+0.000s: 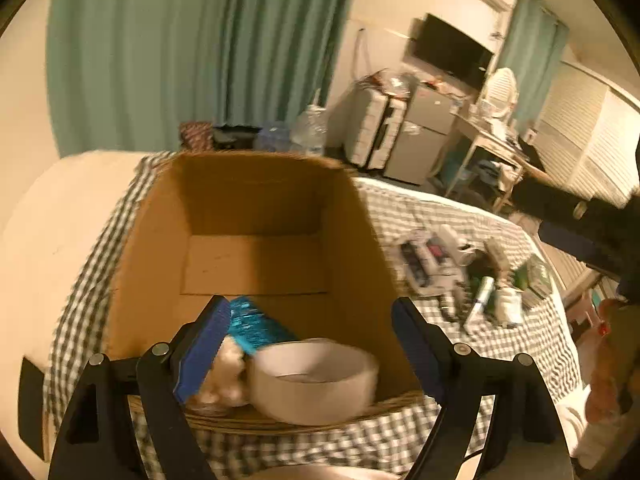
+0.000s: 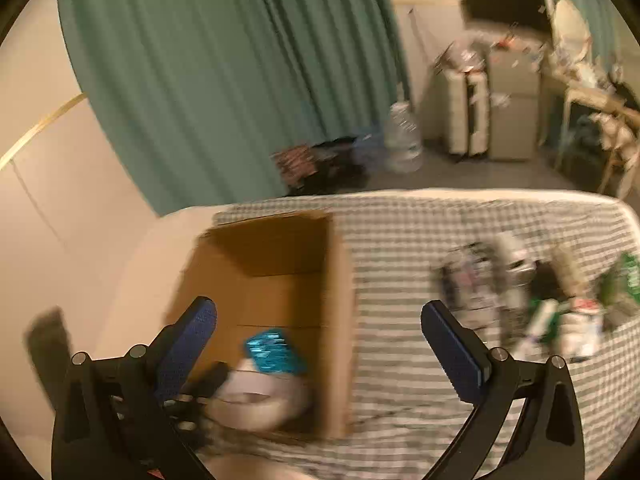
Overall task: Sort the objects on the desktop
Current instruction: 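Drop the tape into the box with right tool while left drops blister pack, then grasp the printed snack bag with left tool while right grasps green box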
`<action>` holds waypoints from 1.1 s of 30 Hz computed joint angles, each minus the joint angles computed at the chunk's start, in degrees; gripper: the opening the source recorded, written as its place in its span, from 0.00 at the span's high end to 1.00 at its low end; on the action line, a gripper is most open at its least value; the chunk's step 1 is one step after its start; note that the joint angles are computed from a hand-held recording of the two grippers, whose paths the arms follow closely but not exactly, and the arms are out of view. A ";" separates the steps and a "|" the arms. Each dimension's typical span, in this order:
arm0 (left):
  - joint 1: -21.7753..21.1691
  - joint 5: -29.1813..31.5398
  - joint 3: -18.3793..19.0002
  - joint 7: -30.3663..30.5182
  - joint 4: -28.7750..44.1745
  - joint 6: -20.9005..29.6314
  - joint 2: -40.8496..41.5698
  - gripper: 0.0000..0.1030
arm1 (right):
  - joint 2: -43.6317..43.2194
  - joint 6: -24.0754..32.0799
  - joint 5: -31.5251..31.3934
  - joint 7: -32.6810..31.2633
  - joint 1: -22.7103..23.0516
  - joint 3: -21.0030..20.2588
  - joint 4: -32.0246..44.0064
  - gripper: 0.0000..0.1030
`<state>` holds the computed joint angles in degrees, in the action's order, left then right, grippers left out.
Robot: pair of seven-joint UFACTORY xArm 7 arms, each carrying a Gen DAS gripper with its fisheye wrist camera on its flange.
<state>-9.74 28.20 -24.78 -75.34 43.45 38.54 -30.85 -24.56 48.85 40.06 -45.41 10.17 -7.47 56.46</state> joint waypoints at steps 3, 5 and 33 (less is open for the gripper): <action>0.46 1.57 -2.62 -2.33 4.73 -1.82 5.30 0.08 | 0.49 -2.46 -1.54 -2.15 -2.86 -2.65 -0.30 0.00; 0.57 3.87 -4.55 -5.58 8.69 -2.50 9.99 0.07 | 2.36 -3.04 -2.19 -2.50 -4.84 -4.28 1.08 0.00; -15.52 14.71 10.01 -13.48 57.37 6.51 68.03 0.06 | 48.13 -17.57 11.14 -8.59 -26.05 0.41 31.64 0.00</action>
<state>-25.26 42.91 -14.76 -88.81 100.82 45.05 37.17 23.57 31.28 51.20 -53.99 -15.88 -7.06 88.10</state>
